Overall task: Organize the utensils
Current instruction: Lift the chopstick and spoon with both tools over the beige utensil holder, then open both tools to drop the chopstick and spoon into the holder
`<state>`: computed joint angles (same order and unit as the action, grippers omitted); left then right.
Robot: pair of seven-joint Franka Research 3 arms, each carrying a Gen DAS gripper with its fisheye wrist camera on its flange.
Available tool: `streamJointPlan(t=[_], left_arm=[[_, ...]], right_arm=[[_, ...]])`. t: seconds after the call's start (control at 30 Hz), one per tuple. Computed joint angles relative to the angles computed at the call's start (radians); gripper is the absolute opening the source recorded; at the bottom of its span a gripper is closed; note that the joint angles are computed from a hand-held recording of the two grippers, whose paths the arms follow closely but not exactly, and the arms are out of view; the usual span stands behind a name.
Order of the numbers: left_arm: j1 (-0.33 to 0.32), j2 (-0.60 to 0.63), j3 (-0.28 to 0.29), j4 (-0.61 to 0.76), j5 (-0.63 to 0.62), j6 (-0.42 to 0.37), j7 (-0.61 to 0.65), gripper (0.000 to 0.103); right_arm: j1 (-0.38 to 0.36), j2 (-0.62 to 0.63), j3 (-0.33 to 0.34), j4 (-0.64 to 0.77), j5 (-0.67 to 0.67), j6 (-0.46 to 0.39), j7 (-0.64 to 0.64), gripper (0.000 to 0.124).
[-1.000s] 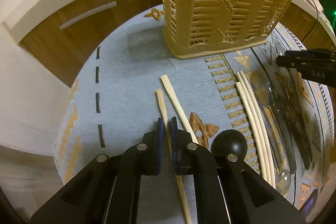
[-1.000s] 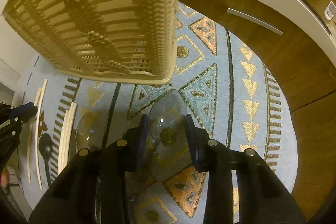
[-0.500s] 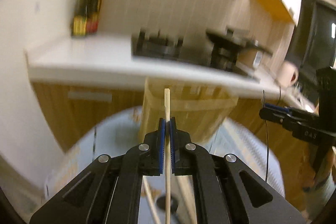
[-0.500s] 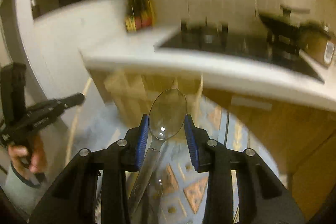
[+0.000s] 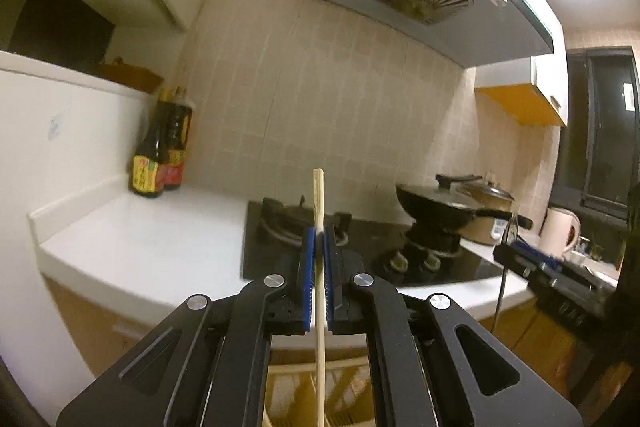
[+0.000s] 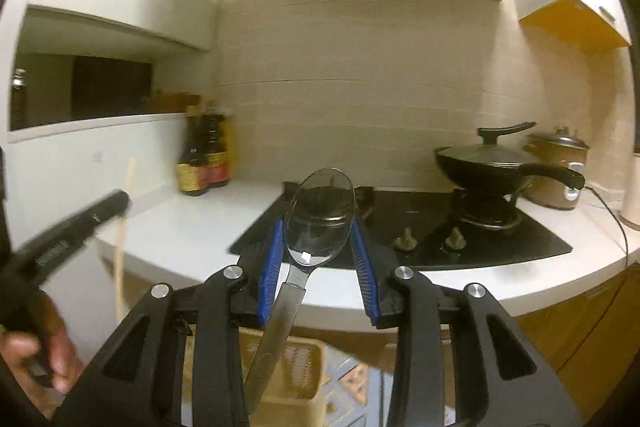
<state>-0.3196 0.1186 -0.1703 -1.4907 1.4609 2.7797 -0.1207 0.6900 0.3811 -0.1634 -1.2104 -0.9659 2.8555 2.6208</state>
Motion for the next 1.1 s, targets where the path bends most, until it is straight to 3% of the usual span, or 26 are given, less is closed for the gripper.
streamJointPlan(t=[0.13,0.27,0.43,0.67,0.77,0.83,1.0,1.1], left_arm=[[-0.023,0.042,0.009,0.039,0.111,-0.06,-0.072,0.002],[-0.053,0.082,0.024,0.062,0.191,-0.126,-0.115,0.002],[-0.061,0.091,0.031,0.039,0.202,-0.15,-0.122,0.003],[-0.035,0.043,0.021,-0.054,0.166,-0.105,-0.142,0.003],[-0.023,0.008,0.008,-0.1,0.161,-0.09,-0.135,0.005],[-0.011,-0.01,-0.002,-0.123,0.138,-0.071,-0.123,0.011],[0.028,-0.088,-0.022,-0.211,0.054,0.006,-0.096,0.011],[0.057,-0.137,-0.033,-0.263,-0.011,0.067,-0.081,0.022]], right_arm=[[0.048,0.065,-0.083,0.059,-0.151,-0.039,0.163,0.031],[0.042,0.117,-0.082,0.097,-0.192,-0.06,0.183,0.031],[0.049,0.141,-0.075,0.094,-0.195,-0.07,0.148,0.032],[0.048,0.1,-0.063,0.001,-0.24,-0.029,0.188,0.032],[0.006,0.069,-0.007,-0.053,-0.155,0.006,0.101,0.034],[-0.02,0.038,0.026,-0.106,-0.069,0.041,0.031,0.052],[-0.01,-0.073,0.015,-0.245,-0.045,0.08,0.06,0.052],[-0.036,-0.147,0.053,-0.326,-0.025,0.073,0.05,0.052]])
